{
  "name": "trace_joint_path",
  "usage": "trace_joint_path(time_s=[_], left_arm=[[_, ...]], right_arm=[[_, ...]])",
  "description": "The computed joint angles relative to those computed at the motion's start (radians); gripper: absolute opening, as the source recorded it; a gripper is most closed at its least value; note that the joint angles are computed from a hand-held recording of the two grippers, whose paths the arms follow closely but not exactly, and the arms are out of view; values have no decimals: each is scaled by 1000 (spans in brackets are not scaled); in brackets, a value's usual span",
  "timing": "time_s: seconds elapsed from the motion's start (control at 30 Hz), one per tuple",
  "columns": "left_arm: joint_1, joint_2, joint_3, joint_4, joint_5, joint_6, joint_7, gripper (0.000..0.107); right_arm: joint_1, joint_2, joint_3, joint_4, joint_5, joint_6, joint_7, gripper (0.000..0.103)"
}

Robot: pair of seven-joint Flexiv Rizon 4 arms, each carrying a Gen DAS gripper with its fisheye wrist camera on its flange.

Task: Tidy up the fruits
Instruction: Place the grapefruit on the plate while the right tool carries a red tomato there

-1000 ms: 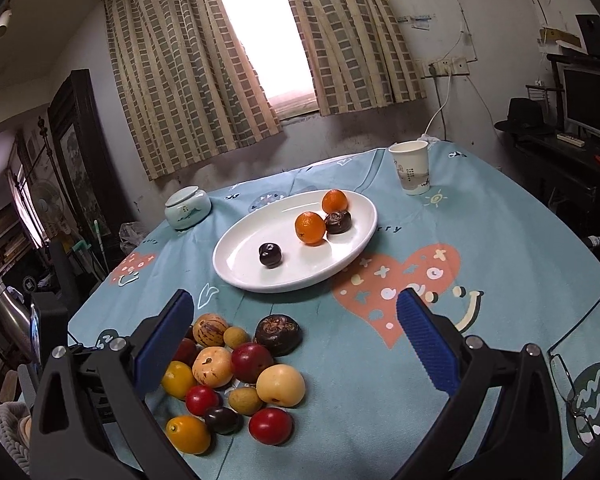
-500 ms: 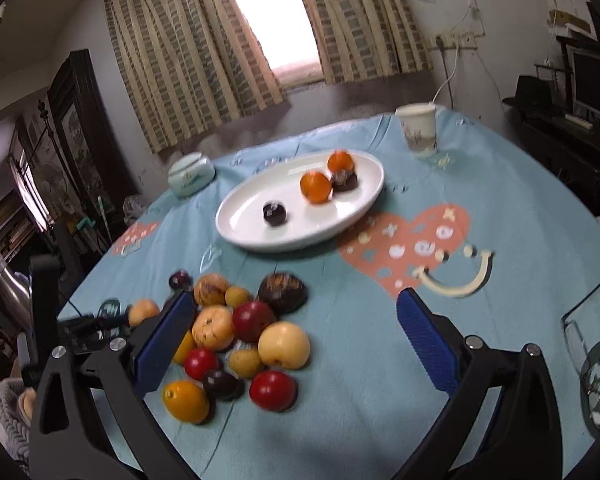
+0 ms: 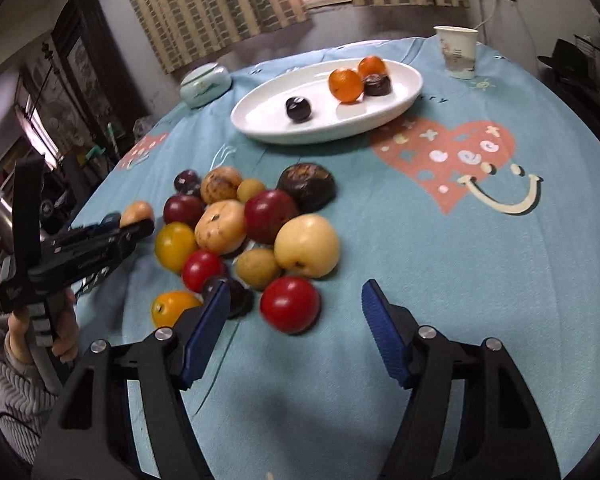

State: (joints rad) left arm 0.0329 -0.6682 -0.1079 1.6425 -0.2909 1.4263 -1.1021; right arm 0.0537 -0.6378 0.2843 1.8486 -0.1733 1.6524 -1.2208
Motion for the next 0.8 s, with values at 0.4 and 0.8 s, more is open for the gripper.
trace_joint_path(time_s=[0.4,0.8], left_arm=[[-20,-6,24,-10,20,-22,-6,46],[1,12,-20,-4,-2,18,5,45]], right_arm=[[-70,-26,107,-50,66,-95,-85,33],[-92,-28,138,-68,177,-32,-148,32]])
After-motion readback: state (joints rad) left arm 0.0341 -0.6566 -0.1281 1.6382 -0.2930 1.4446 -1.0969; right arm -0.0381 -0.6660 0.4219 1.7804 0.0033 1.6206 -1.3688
